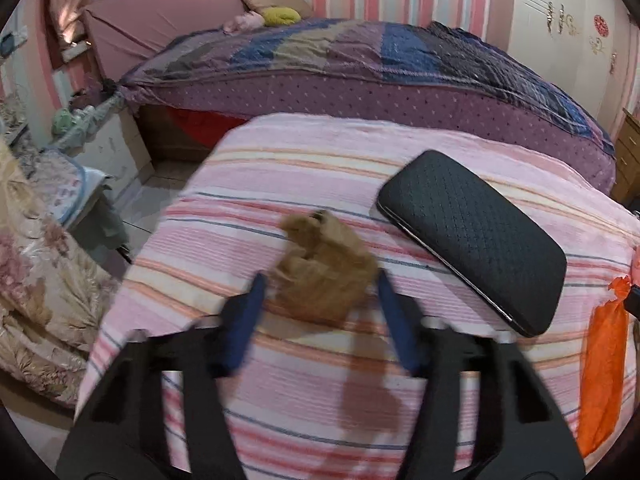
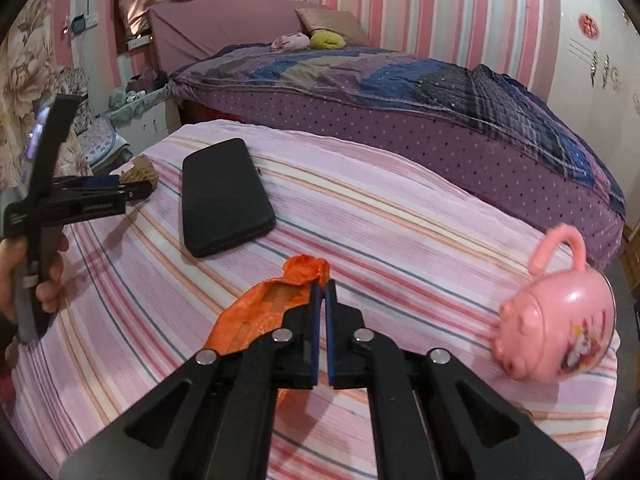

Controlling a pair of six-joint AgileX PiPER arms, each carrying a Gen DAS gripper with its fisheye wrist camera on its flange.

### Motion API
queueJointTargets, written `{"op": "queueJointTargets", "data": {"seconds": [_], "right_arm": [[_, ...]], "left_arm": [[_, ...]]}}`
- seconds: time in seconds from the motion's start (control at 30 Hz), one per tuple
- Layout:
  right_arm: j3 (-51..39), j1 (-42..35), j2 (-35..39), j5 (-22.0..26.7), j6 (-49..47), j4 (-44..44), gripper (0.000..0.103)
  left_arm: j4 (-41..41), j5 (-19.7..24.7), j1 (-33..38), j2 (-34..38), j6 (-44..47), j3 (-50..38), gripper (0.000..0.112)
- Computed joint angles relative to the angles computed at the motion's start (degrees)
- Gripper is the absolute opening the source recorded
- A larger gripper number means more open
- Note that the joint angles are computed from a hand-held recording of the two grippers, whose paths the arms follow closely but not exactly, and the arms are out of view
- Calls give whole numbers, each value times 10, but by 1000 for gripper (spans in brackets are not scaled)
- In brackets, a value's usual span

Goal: Collect trash
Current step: 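Grasp the brown crumpled paper with the left tool while the right tool grasps the orange mesh bag, then carry the paper and orange bag over the blue basket and open both tools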

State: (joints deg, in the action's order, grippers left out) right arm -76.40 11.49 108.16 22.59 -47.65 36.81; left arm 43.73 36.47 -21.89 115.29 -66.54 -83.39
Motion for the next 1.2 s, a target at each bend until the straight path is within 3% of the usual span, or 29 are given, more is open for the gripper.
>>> {"op": "queueJointTargets", "data": {"seconds": [0.17,0.3,0.6,0.77,1.03,1.2], "right_arm": [[37,-20,-24,0,-73,72,2],[77,-33,-48,-5,-153,153,2],[172,-67,-137,5,-242,218,2],[220,-110,-197,30,-263,231,2],[281,-207,-283,94,-298,236,2],[295,-303,-324,160,-322,219,2]], "left_arm": [[41,-13,-22,-34,-59,49,44],[81,1,-64,-78,-129,102,44],[179,103,-220,-155,-317,202,44],[179,174,-310,-162,-342,192,44],[146,243,-411,-133,-345,120,44],[127,276,-455,-104,-345,62,44]]}}
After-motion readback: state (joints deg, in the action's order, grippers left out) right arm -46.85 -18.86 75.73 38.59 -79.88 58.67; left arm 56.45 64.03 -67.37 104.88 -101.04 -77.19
